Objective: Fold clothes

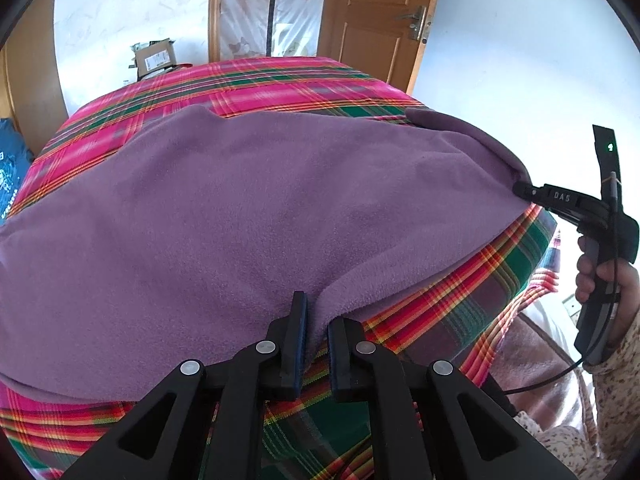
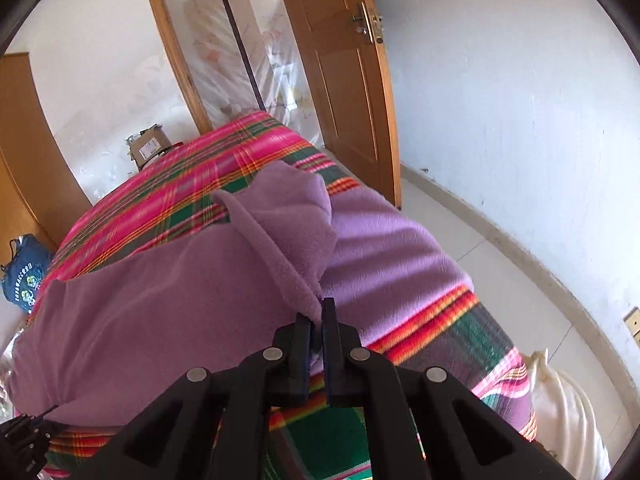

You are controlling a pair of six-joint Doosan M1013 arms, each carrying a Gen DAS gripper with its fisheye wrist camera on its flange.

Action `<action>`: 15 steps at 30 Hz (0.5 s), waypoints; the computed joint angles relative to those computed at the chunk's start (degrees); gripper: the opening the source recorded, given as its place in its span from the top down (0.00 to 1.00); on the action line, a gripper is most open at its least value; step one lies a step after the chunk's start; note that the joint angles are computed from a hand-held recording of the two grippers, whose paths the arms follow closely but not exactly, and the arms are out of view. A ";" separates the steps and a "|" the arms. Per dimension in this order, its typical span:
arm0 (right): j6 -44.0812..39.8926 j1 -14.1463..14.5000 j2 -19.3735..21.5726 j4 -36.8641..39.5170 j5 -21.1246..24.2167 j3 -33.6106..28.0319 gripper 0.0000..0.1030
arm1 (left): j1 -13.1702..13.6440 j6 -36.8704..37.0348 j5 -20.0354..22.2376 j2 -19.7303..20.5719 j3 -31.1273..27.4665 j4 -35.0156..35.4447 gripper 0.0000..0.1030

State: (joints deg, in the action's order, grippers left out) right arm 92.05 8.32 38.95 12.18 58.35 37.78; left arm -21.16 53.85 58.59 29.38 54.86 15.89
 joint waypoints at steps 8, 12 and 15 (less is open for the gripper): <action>-3.07 -0.62 -0.15 1.25 1.31 0.27 0.90 | 0.26 0.35 0.00 -0.73 0.45 -2.92 0.84; -5.01 -1.13 -0.84 1.53 1.74 0.83 0.79 | 0.50 -0.03 -3.89 -2.70 2.86 -3.67 0.83; -6.24 -1.64 -0.91 3.00 2.66 0.34 0.75 | 0.74 -1.12 -7.21 -3.96 4.17 -3.15 0.83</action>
